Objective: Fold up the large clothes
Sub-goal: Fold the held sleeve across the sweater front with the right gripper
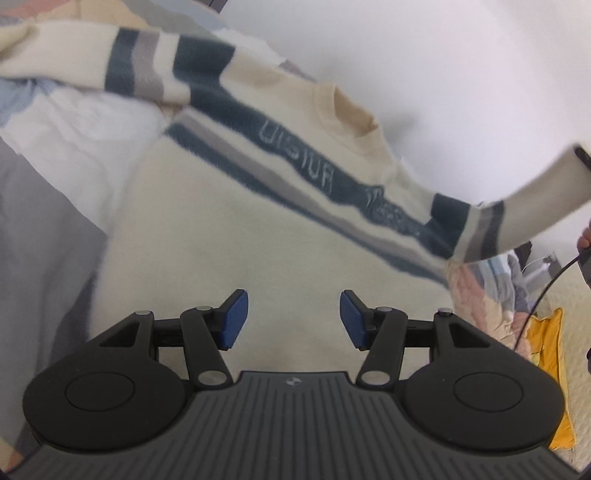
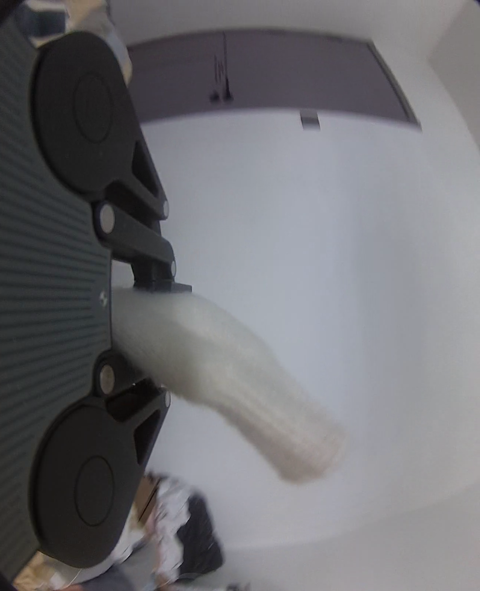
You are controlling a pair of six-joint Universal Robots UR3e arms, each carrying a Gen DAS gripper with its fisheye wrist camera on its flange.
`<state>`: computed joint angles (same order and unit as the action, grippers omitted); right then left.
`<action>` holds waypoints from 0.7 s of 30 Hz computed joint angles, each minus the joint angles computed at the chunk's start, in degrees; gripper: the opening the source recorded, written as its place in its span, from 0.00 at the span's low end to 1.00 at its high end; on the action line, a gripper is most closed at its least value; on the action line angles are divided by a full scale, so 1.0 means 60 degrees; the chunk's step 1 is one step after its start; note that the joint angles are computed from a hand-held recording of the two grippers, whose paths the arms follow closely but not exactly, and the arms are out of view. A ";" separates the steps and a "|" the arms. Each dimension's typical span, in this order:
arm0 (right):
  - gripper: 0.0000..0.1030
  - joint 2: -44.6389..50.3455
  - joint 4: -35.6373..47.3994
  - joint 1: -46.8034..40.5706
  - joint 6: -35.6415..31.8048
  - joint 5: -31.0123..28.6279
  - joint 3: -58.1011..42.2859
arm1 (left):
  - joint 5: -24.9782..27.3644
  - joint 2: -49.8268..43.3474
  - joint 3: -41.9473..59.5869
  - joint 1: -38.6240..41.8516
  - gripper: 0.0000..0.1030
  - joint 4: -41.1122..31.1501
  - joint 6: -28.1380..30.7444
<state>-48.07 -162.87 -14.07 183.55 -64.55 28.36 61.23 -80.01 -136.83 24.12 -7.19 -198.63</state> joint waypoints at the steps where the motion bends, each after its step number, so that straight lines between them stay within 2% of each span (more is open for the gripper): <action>1: 0.10 -0.0471 -0.0277 0.0400 -0.0284 -0.0059 0.0729 | -0.0039 0.0328 -0.0103 0.0097 0.59 -0.0140 0.0088; 10: 0.10 -0.3117 -0.2217 0.3991 -0.3419 -0.1482 0.6981 | -0.0814 0.2232 -0.0909 0.2061 0.59 -0.0901 0.1162; 15: 0.10 -0.3479 -0.3518 0.5577 -0.4008 -0.2457 0.9893 | -0.1402 0.2269 -0.1023 0.3013 0.59 -0.1020 0.1558; 18: 0.11 -0.3099 -0.3931 0.6181 -0.4204 -0.2955 1.0772 | -0.1462 0.1628 -0.0993 0.3033 0.59 -0.0268 0.1434; 21: 0.12 -0.2646 -0.3935 0.6497 -0.3560 -0.3231 1.1097 | -0.1219 0.0596 -0.0710 0.2670 0.59 0.0640 0.1397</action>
<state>-63.94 -186.48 24.91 162.19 -83.94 94.95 53.92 -76.44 -141.10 40.14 -3.35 -190.24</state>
